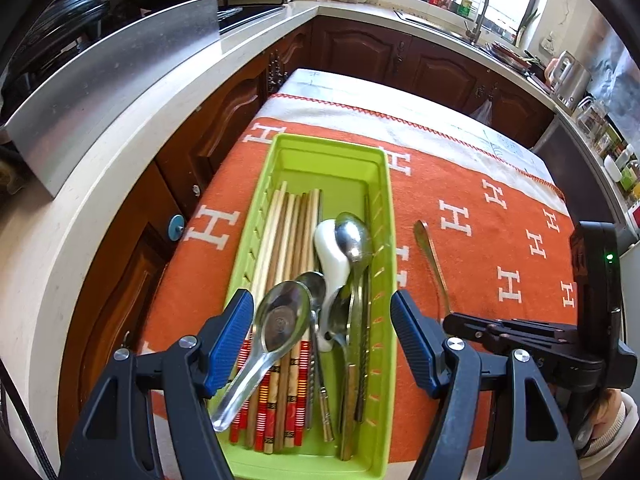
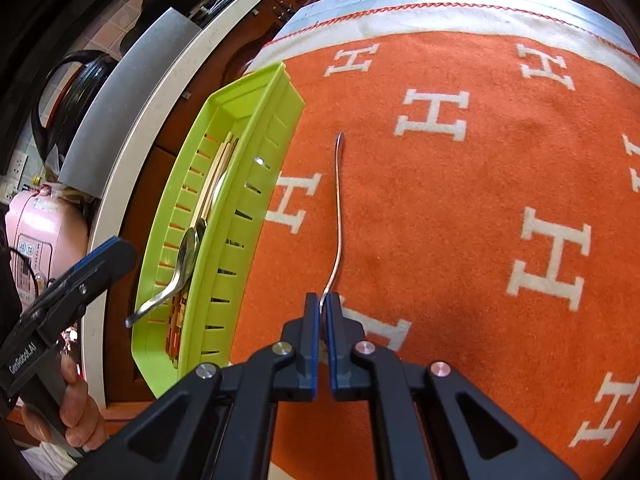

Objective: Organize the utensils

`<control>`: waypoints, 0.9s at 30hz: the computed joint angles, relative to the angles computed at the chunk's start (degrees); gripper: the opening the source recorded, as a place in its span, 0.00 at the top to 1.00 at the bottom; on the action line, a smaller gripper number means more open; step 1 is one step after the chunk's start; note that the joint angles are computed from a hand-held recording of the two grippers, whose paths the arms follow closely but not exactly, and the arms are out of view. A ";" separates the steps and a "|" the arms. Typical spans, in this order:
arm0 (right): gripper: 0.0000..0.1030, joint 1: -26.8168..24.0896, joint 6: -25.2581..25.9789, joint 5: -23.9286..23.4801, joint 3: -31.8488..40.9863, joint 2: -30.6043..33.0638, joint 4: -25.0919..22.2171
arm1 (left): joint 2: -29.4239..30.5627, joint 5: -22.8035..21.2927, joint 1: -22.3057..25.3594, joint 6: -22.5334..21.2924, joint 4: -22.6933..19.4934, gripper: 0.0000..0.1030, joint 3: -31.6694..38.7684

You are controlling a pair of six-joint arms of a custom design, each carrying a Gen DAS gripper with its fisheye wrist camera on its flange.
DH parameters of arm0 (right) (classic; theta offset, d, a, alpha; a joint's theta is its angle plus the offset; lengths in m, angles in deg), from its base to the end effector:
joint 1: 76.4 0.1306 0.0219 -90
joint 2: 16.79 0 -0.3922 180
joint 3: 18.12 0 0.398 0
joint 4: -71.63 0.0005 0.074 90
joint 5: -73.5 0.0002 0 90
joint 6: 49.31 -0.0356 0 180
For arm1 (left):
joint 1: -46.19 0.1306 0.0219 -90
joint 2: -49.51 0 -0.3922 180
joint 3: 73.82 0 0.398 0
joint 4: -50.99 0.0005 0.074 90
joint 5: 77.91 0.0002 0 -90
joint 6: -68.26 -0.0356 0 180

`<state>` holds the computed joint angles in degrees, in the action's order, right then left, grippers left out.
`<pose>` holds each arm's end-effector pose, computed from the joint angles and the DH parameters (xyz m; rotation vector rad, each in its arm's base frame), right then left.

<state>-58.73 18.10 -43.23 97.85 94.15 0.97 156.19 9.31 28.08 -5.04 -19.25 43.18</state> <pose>0.5689 0.1975 0.4353 -0.0232 2.7904 0.8288 0.5524 -0.1794 0.4827 0.0152 2.6225 -0.1501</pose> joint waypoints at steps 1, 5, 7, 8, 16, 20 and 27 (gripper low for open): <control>0.97 0.05 -0.63 0.29 0.02 -0.28 0.34 | -0.32 -0.14 0.23 0.06 0.17 0.33 -0.38; 0.97 0.56 -2.81 1.02 0.94 -1.38 1.63 | -1.01 -2.03 1.05 0.19 0.35 0.29 -1.24; 0.97 1.09 -4.31 1.13 2.02 -1.84 2.49 | -1.14 -4.05 1.37 0.23 0.06 0.24 -1.47; 0.97 1.34 -4.90 0.74 2.78 -1.74 2.59 | -1.27 -4.65 1.49 0.16 0.06 0.24 -1.70; 0.97 4.89 -7.04 -2.65 10.96 3.04 0.24 | -1.14 -8.46 2.71 -0.28 -2.09 0.14 -1.70; 0.97 6.54 -9.89 -1.49 13.60 5.82 -0.93 | -1.08 -10.08 3.35 -0.65 -3.35 0.13 -1.68; 0.89 7.51 -12.74 0.48 12.96 6.29 0.44 | -0.16 -10.32 4.64 0.60 -6.56 0.13 -0.77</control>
<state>-51.22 5.36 -42.75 110.81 100.44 1.41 156.03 -1.01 32.72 -4.44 -25.81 42.40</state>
